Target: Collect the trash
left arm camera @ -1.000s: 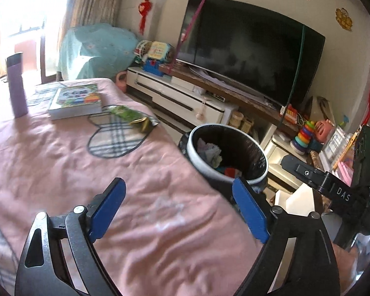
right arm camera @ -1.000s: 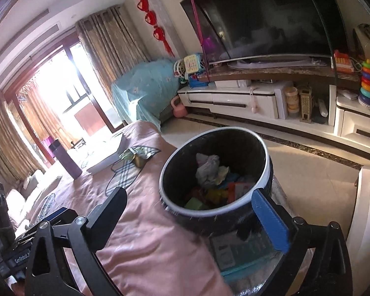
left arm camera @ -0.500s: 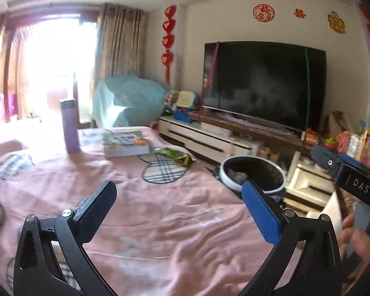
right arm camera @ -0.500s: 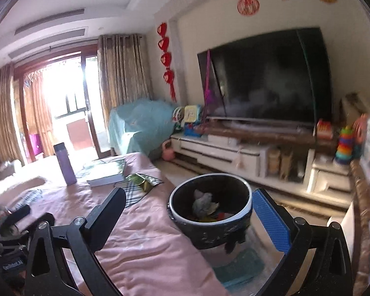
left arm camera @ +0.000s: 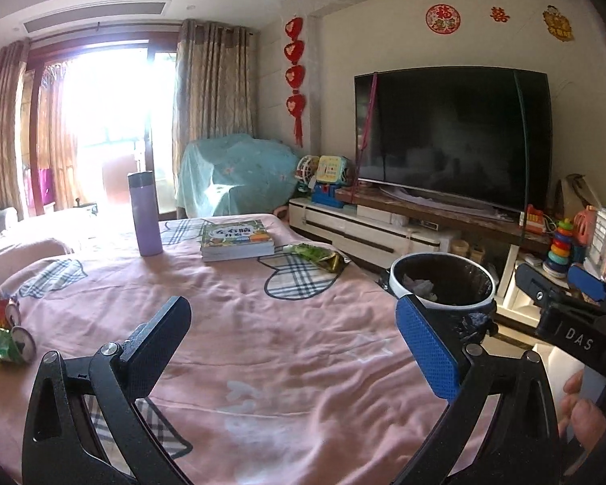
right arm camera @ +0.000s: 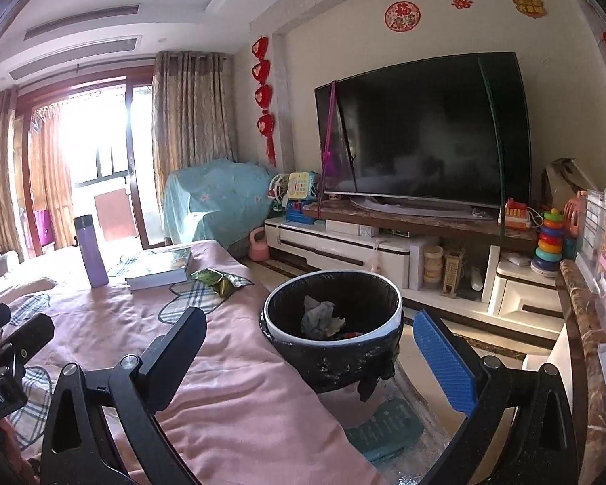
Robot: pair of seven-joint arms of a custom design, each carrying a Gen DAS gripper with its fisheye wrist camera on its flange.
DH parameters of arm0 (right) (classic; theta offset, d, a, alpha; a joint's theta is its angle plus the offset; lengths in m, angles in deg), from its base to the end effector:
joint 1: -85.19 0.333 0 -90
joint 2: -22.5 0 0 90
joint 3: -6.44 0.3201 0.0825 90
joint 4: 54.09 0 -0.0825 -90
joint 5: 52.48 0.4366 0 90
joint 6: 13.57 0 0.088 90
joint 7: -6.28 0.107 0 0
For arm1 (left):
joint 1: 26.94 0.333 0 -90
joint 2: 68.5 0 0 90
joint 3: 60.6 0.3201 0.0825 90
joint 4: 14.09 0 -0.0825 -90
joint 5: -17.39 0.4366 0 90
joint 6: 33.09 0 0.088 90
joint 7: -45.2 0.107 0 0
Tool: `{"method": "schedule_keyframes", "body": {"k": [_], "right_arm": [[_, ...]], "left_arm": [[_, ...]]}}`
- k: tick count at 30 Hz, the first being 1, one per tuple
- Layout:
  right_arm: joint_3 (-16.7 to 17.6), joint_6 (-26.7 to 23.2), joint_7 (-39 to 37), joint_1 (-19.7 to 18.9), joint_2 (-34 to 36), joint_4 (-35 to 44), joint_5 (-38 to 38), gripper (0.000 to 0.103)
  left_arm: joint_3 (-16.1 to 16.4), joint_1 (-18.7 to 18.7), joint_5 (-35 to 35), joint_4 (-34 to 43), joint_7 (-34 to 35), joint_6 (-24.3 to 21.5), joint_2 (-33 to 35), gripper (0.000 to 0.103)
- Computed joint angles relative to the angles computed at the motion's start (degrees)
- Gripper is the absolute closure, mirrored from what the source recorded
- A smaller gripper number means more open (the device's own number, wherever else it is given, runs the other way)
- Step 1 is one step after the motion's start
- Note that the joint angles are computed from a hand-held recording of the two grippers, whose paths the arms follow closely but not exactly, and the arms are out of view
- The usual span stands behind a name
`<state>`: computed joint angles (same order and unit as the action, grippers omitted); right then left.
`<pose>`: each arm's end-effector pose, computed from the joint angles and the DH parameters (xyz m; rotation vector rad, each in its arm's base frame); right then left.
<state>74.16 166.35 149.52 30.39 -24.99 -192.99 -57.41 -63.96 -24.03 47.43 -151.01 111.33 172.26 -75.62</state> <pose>0.5036 0.2029 0.5016 -1.2481 1.6849 -1.1672 0.5448 -0.0679 0.4898 -1.2781 1.6223 -1.1918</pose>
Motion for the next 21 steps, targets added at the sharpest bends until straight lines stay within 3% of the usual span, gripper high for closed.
{"method": "schedule_keyframes", "body": {"k": [21], "right_arm": [[0.0, 0.0, 0.5, 0.7, 1.1, -0.2, -0.6, 0.000]], "left_arm": [[-1.0, 0.0, -4.5, -0.7, 3.6, -0.5, -0.1, 0.000]]}}
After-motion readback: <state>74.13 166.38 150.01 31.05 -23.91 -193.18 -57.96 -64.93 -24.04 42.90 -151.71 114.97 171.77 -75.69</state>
